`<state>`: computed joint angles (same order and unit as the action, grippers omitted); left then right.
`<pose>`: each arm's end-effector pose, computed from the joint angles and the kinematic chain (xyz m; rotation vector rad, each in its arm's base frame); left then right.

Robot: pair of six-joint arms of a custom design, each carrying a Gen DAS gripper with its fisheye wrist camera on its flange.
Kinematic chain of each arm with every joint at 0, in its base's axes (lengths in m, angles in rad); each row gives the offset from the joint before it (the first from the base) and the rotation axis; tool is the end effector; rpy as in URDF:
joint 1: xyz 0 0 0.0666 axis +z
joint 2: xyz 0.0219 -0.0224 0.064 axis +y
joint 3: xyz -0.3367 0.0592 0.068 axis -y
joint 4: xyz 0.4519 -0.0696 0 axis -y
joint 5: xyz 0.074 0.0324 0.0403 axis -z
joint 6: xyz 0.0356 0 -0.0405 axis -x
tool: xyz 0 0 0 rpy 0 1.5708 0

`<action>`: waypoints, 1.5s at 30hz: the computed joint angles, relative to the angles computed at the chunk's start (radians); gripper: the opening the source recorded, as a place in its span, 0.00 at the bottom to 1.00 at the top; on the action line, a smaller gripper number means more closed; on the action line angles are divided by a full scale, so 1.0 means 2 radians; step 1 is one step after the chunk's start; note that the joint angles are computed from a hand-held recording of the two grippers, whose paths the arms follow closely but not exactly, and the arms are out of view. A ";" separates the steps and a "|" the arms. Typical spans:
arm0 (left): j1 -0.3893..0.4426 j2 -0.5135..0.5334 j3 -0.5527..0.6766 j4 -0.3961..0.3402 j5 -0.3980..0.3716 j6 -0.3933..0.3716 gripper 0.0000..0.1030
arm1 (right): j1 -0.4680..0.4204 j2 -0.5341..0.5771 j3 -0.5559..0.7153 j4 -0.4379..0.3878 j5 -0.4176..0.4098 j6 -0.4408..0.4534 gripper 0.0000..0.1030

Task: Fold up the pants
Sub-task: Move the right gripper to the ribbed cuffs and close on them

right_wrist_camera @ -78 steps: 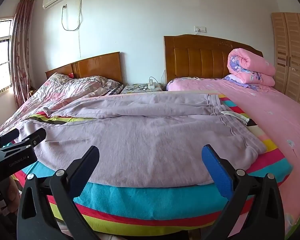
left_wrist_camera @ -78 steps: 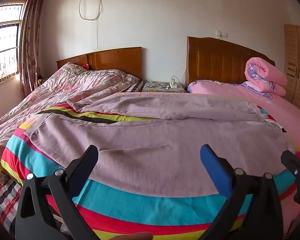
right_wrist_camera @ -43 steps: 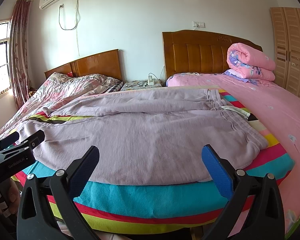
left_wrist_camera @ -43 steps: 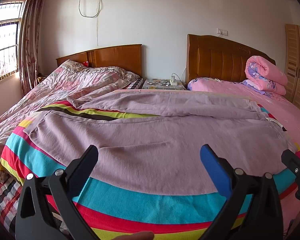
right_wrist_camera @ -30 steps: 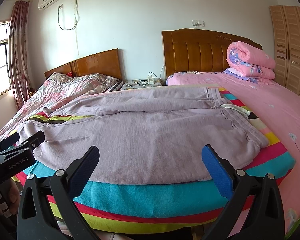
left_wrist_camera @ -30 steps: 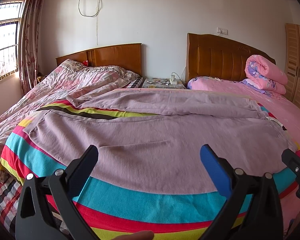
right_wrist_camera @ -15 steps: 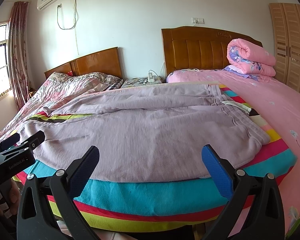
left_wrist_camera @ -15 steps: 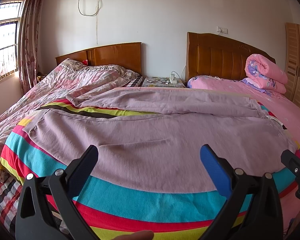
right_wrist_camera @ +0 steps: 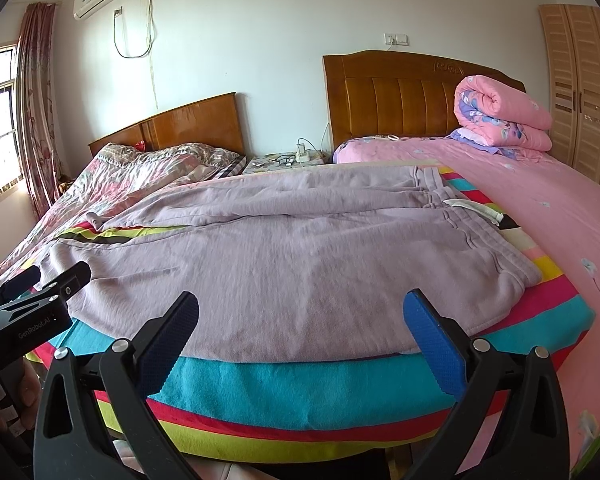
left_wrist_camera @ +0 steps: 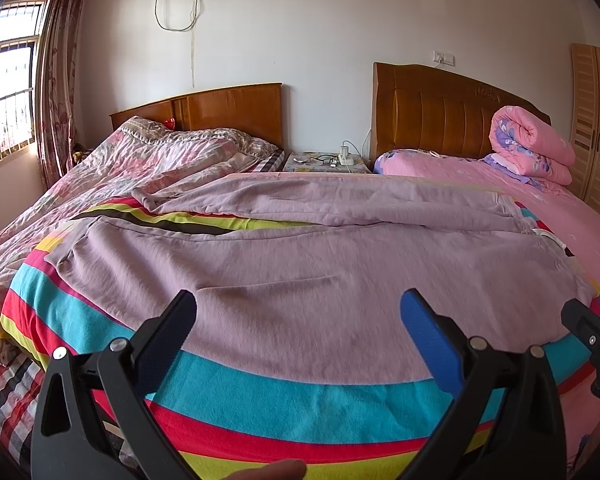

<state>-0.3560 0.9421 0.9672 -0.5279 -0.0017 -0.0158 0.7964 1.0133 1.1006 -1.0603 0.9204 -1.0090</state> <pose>0.3997 -0.1490 0.4013 0.3834 2.0445 -0.2065 0.3039 0.2696 0.4126 0.5350 2.0285 -0.1352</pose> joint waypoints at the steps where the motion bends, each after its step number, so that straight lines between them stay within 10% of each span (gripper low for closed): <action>1: 0.000 0.000 -0.001 0.000 0.000 0.000 0.99 | 0.000 0.000 0.000 0.000 0.000 0.000 0.96; 23: 0.005 0.004 0.009 -0.010 0.023 -0.025 0.99 | -0.010 -0.010 -0.010 0.019 -0.019 0.030 0.96; 31: 0.009 0.137 0.154 -0.073 0.003 -0.120 0.99 | -0.163 0.000 0.024 0.077 -0.185 0.267 0.96; 34: 0.022 0.250 0.289 -0.178 0.047 -0.117 0.99 | -0.237 0.051 0.072 0.087 -0.259 0.358 0.96; 39: 0.038 0.438 0.534 -0.347 0.142 -0.053 0.99 | -0.336 0.180 0.193 0.086 -0.390 0.451 0.96; 45: 0.036 0.552 0.687 -0.334 0.180 0.046 0.99 | -0.403 0.371 0.394 0.033 -0.510 0.509 0.96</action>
<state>-0.2846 2.0471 2.3410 -1.1964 0.3582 0.0768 -0.0101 1.7553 1.8883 -0.9948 -0.0988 0.0092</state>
